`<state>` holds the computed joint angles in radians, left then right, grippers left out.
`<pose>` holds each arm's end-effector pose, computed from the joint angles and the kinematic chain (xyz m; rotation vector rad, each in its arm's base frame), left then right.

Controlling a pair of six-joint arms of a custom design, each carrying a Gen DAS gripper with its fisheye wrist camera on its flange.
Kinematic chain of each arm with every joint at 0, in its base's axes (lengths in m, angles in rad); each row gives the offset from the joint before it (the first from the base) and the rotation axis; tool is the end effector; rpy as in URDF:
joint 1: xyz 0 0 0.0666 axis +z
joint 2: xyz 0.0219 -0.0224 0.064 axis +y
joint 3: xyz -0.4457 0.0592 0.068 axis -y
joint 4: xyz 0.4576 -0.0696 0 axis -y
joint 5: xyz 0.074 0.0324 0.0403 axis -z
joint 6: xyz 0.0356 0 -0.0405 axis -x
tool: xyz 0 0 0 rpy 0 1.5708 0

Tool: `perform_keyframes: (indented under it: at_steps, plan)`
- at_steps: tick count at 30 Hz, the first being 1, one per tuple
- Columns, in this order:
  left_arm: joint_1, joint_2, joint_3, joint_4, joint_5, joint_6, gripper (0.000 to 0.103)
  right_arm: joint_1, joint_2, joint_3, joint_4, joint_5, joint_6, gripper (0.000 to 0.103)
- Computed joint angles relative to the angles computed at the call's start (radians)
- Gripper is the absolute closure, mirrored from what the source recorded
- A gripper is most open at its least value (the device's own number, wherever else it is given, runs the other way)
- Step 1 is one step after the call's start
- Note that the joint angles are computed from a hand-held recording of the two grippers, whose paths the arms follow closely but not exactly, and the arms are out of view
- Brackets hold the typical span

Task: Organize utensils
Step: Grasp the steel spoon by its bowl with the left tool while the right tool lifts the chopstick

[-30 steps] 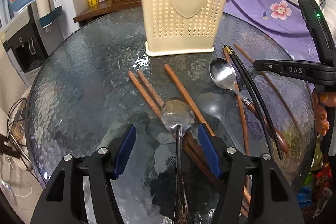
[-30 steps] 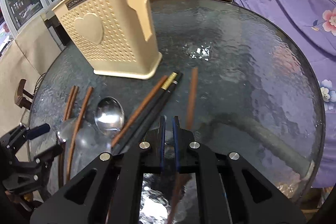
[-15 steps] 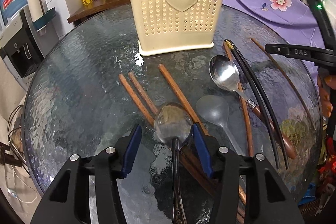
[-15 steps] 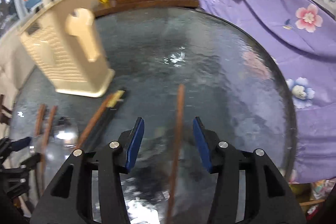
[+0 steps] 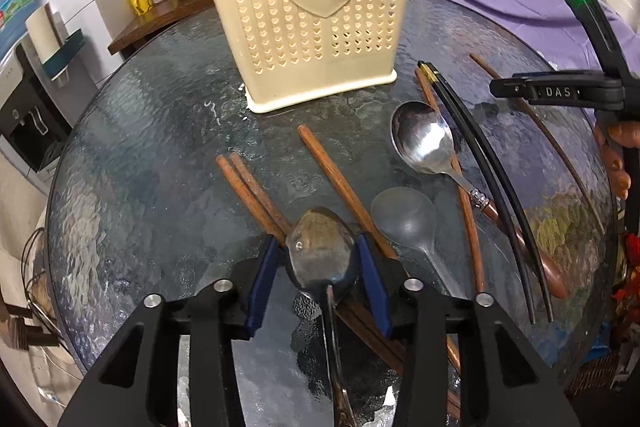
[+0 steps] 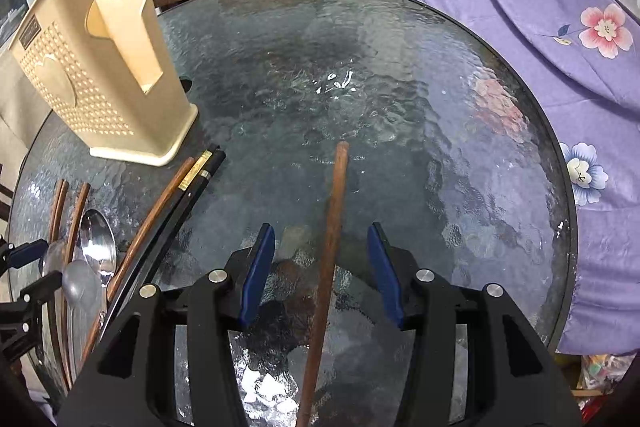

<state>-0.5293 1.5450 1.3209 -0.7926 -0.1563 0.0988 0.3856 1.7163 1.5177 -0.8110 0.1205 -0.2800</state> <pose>0.5048 -0.2893 0.3833 0.4926 2.5208 -0.0343 0.6137 0.2441 0.3788 -0.0911 2.5703 0.0955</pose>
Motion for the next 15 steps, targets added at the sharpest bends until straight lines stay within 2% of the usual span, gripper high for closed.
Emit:
perform_keyframes:
  at_steps: [3,6,8,10,13,15]
  plan:
    - [0.001,0.004,0.008,-0.014,-0.002,-0.002,0.066,0.001,0.01,0.021,-0.032,0.021,0.015,0.064]
    - [0.004,0.009,0.017,-0.026,0.002,-0.006,0.066,-0.002,0.021,0.041,-0.054,0.013,0.026,0.076]
    - [0.007,0.01,0.021,-0.029,0.0,-0.009,0.066,-0.001,0.027,0.053,-0.063,0.01,0.036,0.088]
    - [0.012,0.003,0.02,-0.021,0.003,-0.002,0.066,0.0,0.029,0.057,-0.063,0.012,0.04,0.094]
    - [0.021,-0.018,0.011,0.006,0.011,0.004,0.066,-0.002,0.028,0.055,-0.055,0.003,0.033,0.094]
    - [0.026,-0.036,0.003,0.03,0.014,0.004,0.066,-0.013,0.022,0.049,-0.044,-0.035,0.013,0.095]
